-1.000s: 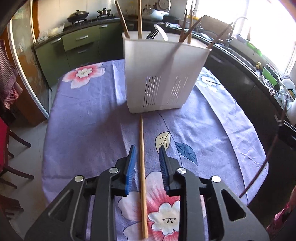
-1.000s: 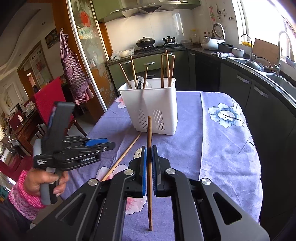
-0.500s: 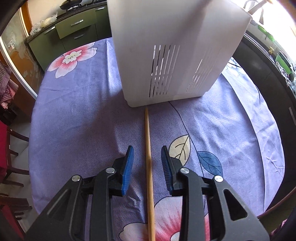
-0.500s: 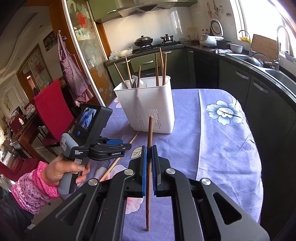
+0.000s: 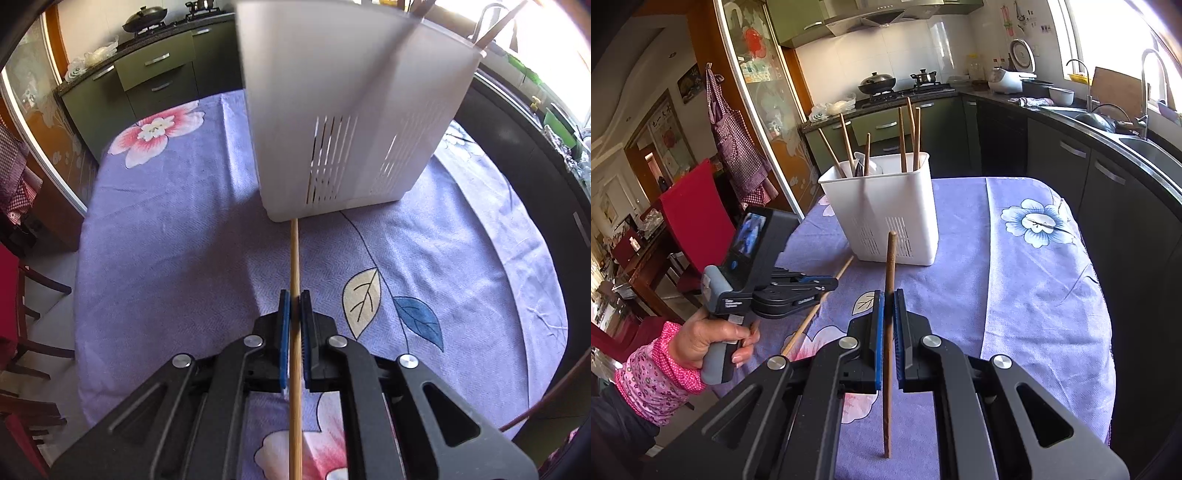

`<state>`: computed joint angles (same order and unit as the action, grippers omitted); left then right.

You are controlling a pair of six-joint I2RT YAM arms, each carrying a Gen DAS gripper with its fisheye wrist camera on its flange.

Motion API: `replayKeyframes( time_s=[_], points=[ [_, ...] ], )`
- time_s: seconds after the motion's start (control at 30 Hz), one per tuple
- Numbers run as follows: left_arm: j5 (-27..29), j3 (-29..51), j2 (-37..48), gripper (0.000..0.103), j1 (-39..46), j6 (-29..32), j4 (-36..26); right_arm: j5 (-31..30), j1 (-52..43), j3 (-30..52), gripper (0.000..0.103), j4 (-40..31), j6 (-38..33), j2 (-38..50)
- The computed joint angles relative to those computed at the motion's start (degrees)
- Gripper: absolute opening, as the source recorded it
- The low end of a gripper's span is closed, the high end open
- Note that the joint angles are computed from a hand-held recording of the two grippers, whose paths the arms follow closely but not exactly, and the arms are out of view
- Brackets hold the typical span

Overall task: Organize utensils
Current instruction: 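Carry both held chopsticks up over the white holder with both grippers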

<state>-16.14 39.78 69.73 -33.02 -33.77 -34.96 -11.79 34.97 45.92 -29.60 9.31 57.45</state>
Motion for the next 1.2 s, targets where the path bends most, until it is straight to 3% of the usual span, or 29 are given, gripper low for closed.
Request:
replayKeyframes(
  time_s=[0.1,0.27,0.4,0.53,0.67,0.87,1.07,1.2],
  points=[
    [-3.9,0.2,-9.6,0.005,-5.5,-3.3,-6.4,0.1,0.1,0.1,0.006,-0.5,0.0,-1.1],
    [-16.9,3.5,-19.7,0.005,-23.0,-16.0,-20.4,0.8,1.1,0.2,0.006,-1.6,0.3,-3.3],
    [-27.0,8.1,-20.2,0.005,-38.9,-31.8,-33.3,1.7,2.6,0.4,0.006,-2.4,0.7,-4.8],
    [-33.3,12.4,-16.8,0.005,-50.6,-47.3,-45.9,3.0,4.4,0.7,0.006,-3.0,1.2,-5.8],
    [-35.3,14.6,-14.9,0.005,-55.3,-54.8,-52.1,4.3,6.5,1.5,0.006,-3.4,1.6,-6.1],
    [-36.1,15.8,-14.6,0.005,-56.7,-56.7,-54.2,6.2,8.9,3.8,0.006,-3.8,1.8,-5.2],
    [-37.2,17.4,-14.2,0.005,-55.7,-54.1,-53.2,7.1,10.3,6.5,0.006,-3.8,1.5,-2.9],
    [-37.6,19.1,-14.3,0.005,-53.4,-49.1,-51.0,6.6,10.4,8.2,0.006,-3.7,1.1,-1.3]
  ],
)
